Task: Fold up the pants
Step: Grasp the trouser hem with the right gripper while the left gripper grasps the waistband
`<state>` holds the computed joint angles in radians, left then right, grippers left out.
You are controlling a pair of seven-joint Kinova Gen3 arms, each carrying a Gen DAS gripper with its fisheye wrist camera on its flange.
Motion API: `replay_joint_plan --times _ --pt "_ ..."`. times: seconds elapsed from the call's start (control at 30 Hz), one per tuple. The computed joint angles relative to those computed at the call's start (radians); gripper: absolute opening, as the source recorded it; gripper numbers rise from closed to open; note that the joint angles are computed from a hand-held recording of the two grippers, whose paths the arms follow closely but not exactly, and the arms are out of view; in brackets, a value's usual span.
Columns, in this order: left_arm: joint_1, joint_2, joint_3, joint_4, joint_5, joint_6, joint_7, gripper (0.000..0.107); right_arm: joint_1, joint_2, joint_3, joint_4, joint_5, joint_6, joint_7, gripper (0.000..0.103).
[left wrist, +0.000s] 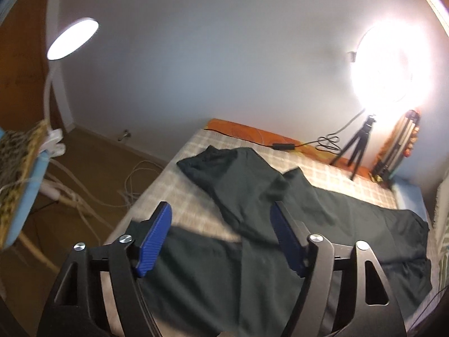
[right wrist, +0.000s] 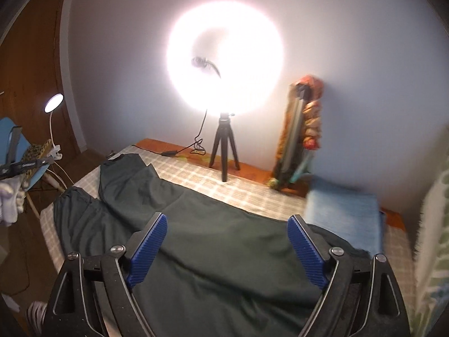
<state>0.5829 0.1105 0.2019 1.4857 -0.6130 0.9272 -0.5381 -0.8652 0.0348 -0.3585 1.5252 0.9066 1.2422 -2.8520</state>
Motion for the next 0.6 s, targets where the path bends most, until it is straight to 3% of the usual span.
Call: replay_joint_plan --times 0.07,0.23,0.33,0.47,0.6 --pt "-0.071 0.068 0.008 -0.064 0.057 -0.028 -0.081 0.07 0.039 0.035 0.035 -0.015 -0.036 -0.075 0.059 0.088" --pt "-0.131 0.22 -0.062 -0.217 0.234 -0.053 -0.259 0.058 0.115 0.16 0.129 -0.08 -0.149 -0.221 0.247 0.081" --pt "-0.138 0.309 -0.095 -0.315 0.28 -0.029 -0.327 0.058 0.149 0.24 0.176 -0.129 -0.211 -0.282 0.343 0.081" --pt "-0.228 0.437 -0.074 -0.448 0.432 -0.002 -0.431 0.058 0.205 0.332 0.21 -0.189 -0.316 -0.359 0.472 0.081" --pt "-0.223 0.561 -0.124 -0.593 0.475 0.06 -0.474 0.058 0.252 0.421 0.22 -0.246 -0.423 -0.402 0.598 0.082"
